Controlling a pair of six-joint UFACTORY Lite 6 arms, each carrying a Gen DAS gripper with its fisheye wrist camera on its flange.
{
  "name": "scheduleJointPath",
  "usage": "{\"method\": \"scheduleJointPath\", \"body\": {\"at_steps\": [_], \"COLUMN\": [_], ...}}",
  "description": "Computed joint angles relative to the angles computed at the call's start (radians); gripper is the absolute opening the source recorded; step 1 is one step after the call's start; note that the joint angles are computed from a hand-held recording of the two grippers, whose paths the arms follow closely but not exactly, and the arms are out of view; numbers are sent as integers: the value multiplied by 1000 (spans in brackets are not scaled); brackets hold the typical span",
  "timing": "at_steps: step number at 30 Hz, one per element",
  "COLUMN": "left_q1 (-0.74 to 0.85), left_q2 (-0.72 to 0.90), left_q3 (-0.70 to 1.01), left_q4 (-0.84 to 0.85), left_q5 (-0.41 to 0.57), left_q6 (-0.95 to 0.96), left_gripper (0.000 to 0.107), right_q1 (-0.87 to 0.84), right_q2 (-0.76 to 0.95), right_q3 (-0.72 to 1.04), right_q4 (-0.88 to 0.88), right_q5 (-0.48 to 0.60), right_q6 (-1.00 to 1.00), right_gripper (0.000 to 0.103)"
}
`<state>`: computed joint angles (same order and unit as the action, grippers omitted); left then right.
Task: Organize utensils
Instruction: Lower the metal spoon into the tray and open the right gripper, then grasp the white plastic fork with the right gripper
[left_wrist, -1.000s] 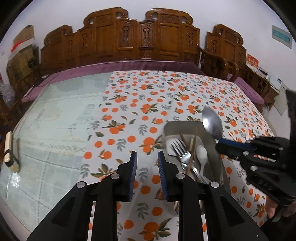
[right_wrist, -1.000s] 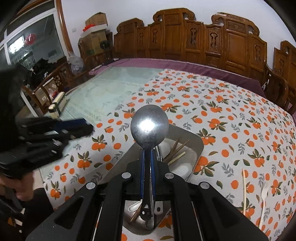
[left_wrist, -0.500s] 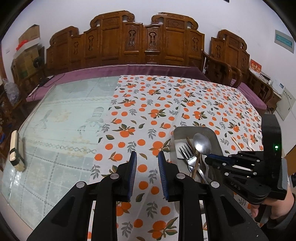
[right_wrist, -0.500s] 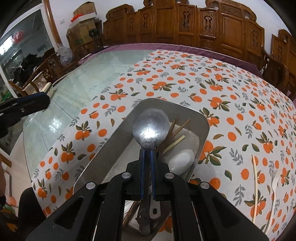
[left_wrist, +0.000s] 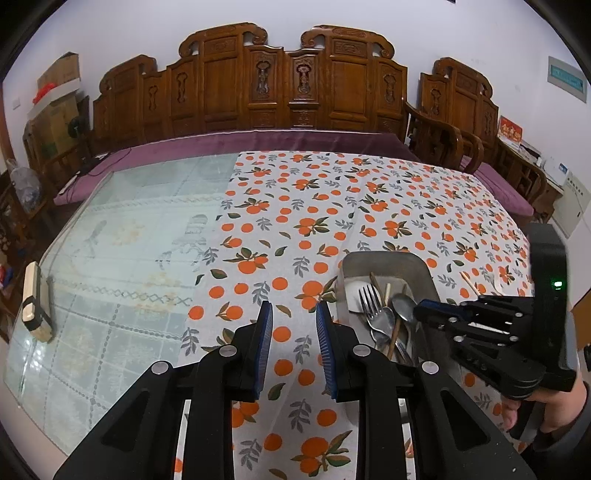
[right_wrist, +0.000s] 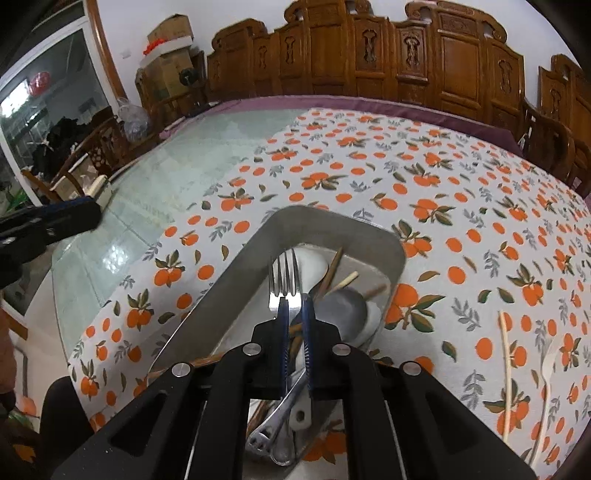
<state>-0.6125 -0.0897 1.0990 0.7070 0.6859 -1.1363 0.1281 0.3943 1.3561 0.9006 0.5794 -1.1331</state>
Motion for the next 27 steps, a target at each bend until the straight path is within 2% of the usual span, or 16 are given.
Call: {"method": "scheduleJointPath", "body": {"at_steps": [10, 13, 19, 27], "left_q1": [-106, -133, -187, -242], "left_q2": [111, 170, 315, 594], "left_q3": [123, 181, 324, 619], "left_q4": [39, 38, 34, -50], "left_q5": [42, 38, 27, 29], "left_q6": [-75, -81, -83, 5], "left_gripper": [30, 32, 38, 41], "right_q1": [-229, -325, -513, -635], "right_q2": [-142, -138, -22, 196], "right_q3": [-52, -36, 75, 273], "right_q4": [21, 15, -32, -109], "right_q5": [131, 167, 186, 189], "right_q6": [-158, -212, -288, -276], "right_gripper": [10, 14, 28, 28]}}
